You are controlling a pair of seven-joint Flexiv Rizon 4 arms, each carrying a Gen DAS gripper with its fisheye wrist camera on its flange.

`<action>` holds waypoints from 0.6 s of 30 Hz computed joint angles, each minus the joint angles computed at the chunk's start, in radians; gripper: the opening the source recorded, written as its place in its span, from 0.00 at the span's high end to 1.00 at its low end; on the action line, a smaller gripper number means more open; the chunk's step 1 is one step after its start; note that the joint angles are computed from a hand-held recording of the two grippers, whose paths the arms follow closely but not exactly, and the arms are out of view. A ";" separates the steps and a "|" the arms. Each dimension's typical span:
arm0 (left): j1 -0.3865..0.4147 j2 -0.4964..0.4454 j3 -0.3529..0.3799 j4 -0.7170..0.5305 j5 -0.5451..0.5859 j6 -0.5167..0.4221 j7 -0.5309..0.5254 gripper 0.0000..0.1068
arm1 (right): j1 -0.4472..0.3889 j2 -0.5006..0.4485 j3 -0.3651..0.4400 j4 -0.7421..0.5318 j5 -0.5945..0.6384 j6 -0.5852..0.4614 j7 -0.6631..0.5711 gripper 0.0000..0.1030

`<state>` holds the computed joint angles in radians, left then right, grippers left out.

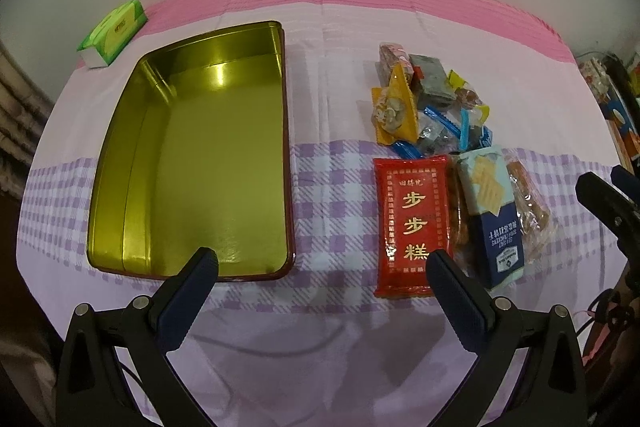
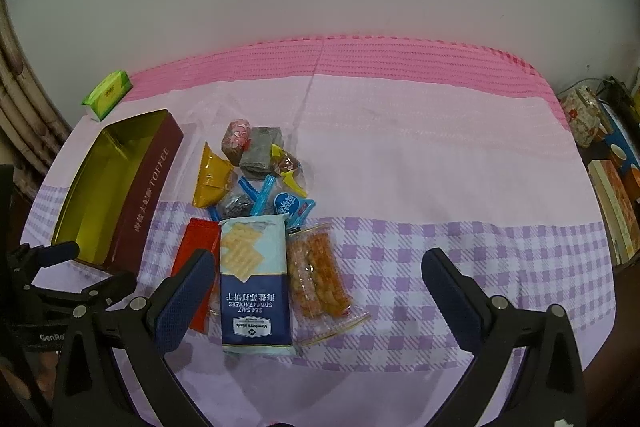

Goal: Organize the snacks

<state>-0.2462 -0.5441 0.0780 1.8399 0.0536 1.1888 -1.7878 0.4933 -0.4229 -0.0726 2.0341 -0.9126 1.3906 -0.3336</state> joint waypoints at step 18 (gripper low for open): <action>-0.014 -0.003 0.011 -0.014 0.029 -0.014 -0.024 0.04 | -0.007 -0.007 0.004 0.002 0.030 0.008 -0.020 0.00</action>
<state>-0.2599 -0.5470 0.0889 1.8258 0.0823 1.1753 -1.8117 0.4862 -0.4301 -0.0691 2.0360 -0.8828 1.3988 -0.3535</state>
